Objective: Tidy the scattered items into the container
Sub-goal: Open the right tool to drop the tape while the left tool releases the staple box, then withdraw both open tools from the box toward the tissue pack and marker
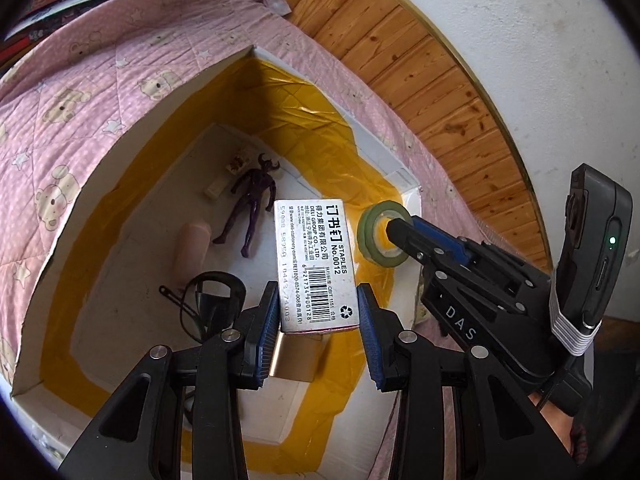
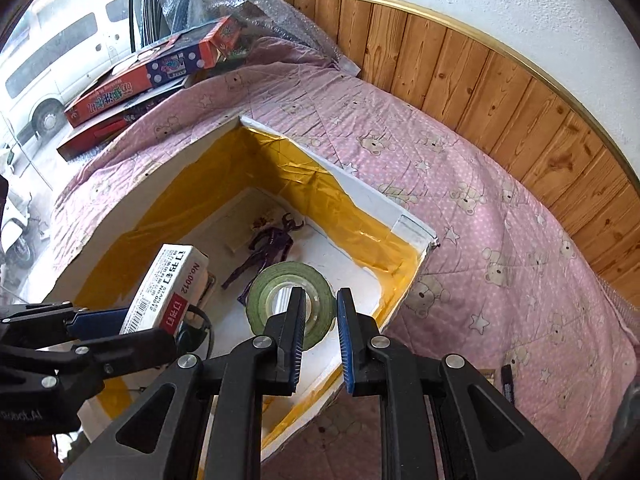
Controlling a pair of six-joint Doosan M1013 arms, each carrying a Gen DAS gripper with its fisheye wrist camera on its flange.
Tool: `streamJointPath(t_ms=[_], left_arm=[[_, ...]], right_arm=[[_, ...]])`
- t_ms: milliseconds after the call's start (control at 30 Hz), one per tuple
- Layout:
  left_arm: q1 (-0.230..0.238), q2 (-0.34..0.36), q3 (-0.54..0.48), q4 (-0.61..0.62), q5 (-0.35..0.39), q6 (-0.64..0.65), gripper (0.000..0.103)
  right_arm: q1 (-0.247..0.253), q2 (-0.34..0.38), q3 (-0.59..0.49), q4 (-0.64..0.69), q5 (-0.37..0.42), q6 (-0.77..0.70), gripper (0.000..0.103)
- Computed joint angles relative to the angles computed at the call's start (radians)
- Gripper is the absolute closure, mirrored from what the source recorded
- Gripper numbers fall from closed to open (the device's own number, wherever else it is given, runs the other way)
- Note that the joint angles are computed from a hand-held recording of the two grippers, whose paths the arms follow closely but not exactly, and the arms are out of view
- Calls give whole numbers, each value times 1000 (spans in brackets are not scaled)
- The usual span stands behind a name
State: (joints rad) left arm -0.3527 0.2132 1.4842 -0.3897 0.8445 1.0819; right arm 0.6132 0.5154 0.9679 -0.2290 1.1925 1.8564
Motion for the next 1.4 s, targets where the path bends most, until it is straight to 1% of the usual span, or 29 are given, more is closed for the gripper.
streamJointPath(t_ms=[167,300,467,567,633,700,867,967,1133,1400], left_arm=[[16,50,-37,-18,55,-40,64],[25,83,-54,-62,90,-17,64],[23,110,-75,-42,117,-21,63],[22,127,-95,-3,150,-48,61],[28,137,-103,-26,165,-33,59],[29,142,-114,-18,184,-28,53],[31,132,-108,-4,175,-38,53],[24,122,-106,22,171,-38,53],[4,92,-86,45,157,-18,53],[-29,36,-42,69,105,-2,53]], right_arm=[[-8,53,-64,-22,58,-68,86],[-11,87,-104,-44,102,-114,86],[-22,116,-135,-50,142,-143,86],[-28,124,-142,-43,146,-148,86],[-29,124,-140,-42,134,-138,85],[-30,122,-138,-36,129,-124,83],[-28,112,-128,-40,117,-112,81],[-27,105,-119,-34,119,-111,81],[-21,84,-98,-27,119,-107,81],[0,32,-39,-21,108,-79,81]])
